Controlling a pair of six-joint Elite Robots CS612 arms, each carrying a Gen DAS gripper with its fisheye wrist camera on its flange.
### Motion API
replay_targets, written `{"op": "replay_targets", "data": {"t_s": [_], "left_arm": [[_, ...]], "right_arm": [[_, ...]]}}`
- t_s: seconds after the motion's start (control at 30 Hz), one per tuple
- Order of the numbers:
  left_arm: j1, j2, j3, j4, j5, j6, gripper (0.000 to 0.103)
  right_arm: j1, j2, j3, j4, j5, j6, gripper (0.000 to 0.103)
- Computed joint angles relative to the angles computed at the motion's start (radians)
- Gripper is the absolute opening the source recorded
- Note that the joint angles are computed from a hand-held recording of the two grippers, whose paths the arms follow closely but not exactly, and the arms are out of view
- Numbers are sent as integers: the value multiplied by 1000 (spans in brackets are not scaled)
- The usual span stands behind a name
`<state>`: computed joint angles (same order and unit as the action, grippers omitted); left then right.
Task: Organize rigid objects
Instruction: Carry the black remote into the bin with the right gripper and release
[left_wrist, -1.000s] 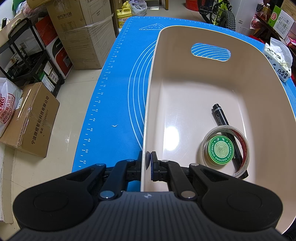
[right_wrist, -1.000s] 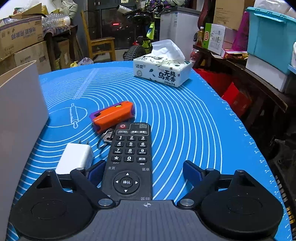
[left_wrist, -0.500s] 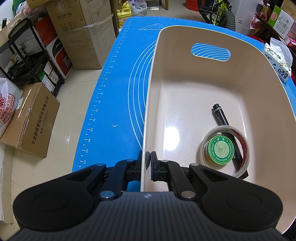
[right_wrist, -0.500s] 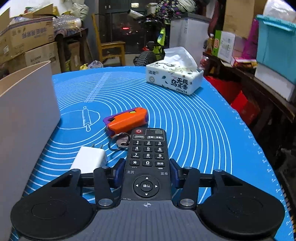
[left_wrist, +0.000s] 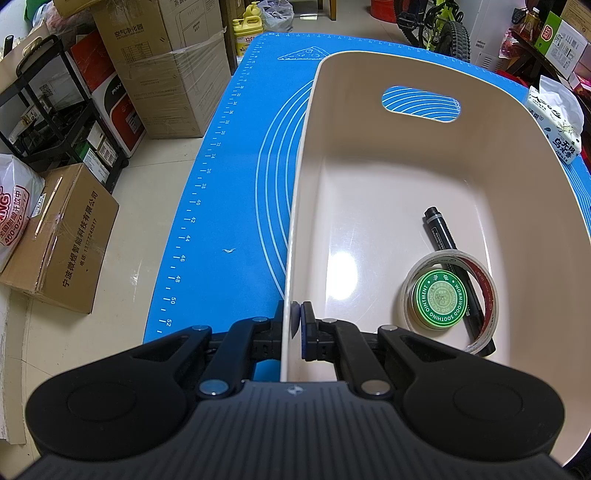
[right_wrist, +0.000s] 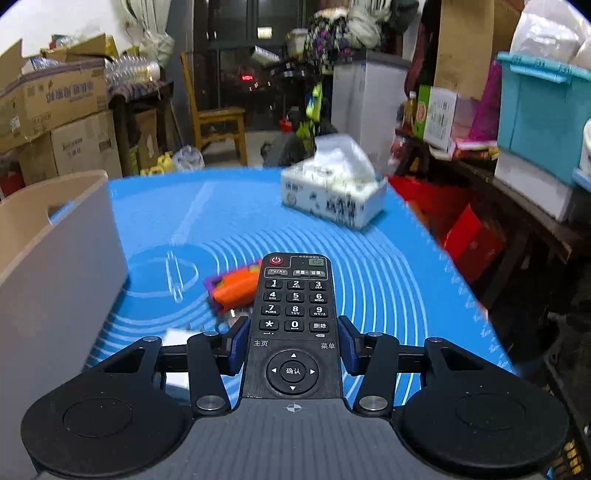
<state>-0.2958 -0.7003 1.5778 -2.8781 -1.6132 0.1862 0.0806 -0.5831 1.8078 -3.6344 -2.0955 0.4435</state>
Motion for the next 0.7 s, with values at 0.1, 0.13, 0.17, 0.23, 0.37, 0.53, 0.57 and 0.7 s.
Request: {"op": "replay_targets", "data": {"t_s": [0.1, 0.13, 0.17, 0.23, 0.37, 0.53, 0.57, 0.7], "left_arm": [[0, 0, 0, -1, 0, 1, 7], [0, 0, 0, -1, 0, 1, 7], [0, 0, 0, -1, 0, 1, 7], [0, 0, 0, -1, 0, 1, 7], [0, 0, 0, -1, 0, 1, 7], [0, 0, 1, -1, 0, 1, 7], [0, 0, 1, -1, 0, 1, 7], [0, 0, 1, -1, 0, 1, 7]], "right_arm": [[3, -8, 2, -44, -5, -25, 55], [3, -11, 2, -56, -2, -29, 55], [4, -14, 2, -71, 1, -33, 55], [6, -19, 0, -98, 8, -46, 55], [9, -32, -10, -141, 38, -75, 55], [15, -47, -33, -169, 89, -114, 55], [16, -49, -39, -173, 102, -123, 55], [23, -58, -64, -162, 148, -142, 55]]}}
